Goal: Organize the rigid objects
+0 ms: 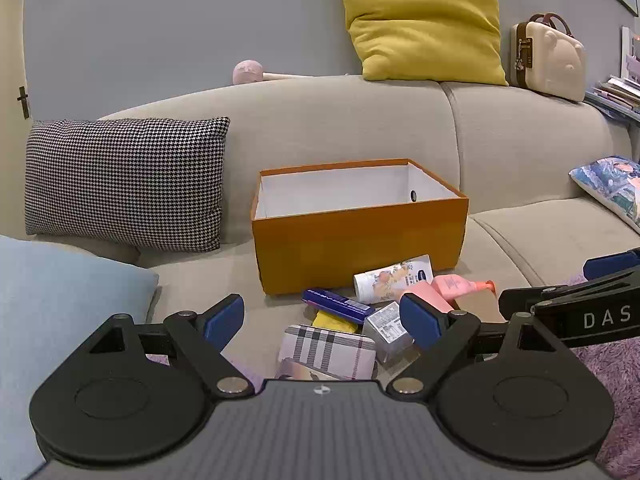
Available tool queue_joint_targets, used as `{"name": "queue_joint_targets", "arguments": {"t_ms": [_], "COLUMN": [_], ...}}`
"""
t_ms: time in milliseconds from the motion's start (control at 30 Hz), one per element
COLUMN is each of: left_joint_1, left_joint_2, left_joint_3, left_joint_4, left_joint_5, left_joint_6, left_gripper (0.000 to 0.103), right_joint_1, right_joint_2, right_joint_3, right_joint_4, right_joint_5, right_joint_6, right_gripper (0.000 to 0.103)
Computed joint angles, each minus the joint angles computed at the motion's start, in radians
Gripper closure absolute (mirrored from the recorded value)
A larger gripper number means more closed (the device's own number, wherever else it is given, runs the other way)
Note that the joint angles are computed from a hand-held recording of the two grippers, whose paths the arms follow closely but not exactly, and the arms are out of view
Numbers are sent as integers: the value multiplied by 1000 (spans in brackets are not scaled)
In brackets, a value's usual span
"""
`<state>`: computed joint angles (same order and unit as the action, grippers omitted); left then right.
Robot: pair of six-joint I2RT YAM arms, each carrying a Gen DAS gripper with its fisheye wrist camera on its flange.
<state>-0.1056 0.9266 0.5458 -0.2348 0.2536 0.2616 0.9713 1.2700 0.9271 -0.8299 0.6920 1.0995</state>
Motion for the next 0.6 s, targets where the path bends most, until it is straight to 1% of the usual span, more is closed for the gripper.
{"name": "queue_joint_targets", "arguments": {"t_ms": [133, 267, 333, 367, 400, 467, 500, 533, 600], "left_joint_1": [10, 32, 53, 59, 66, 81, 88, 93, 97], "left_joint_2": [6, 52, 91, 109, 131, 168, 183, 198, 230], "left_joint_3": [10, 45, 64, 70, 81, 99, 105, 110, 126], "left_joint_4": [-15, -67, -98, -112, -132, -169, -184, -195, -219], "left_joint_5": [12, 57, 96, 107, 119, 145, 160, 172, 178], "left_joint_6": [5, 40, 84, 101, 116, 136, 149, 159, 171], "left_gripper": [0, 1, 7, 12, 15, 19, 21, 24, 30], "right_joint_1": [4, 4, 3, -13, -27, -56, -68, -79, -101], "right_joint_2": [4, 26, 29, 22, 10, -4, -6, -7, 2], "right_joint_3": [-1, 2, -10, -18, -34, -60, -70, -77, -86], "right_joint_4": [-2, -26, -36, -21, -1, 39, 52, 65, 87], "right_joint_5": [-1, 19, 24, 5, -21, -79, -103, -124, -166], "right_joint_6": [10, 50, 84, 74, 65, 42, 30, 18, 3], "right_gripper": [1, 1, 1, 1, 1, 2, 4, 11, 18]}}
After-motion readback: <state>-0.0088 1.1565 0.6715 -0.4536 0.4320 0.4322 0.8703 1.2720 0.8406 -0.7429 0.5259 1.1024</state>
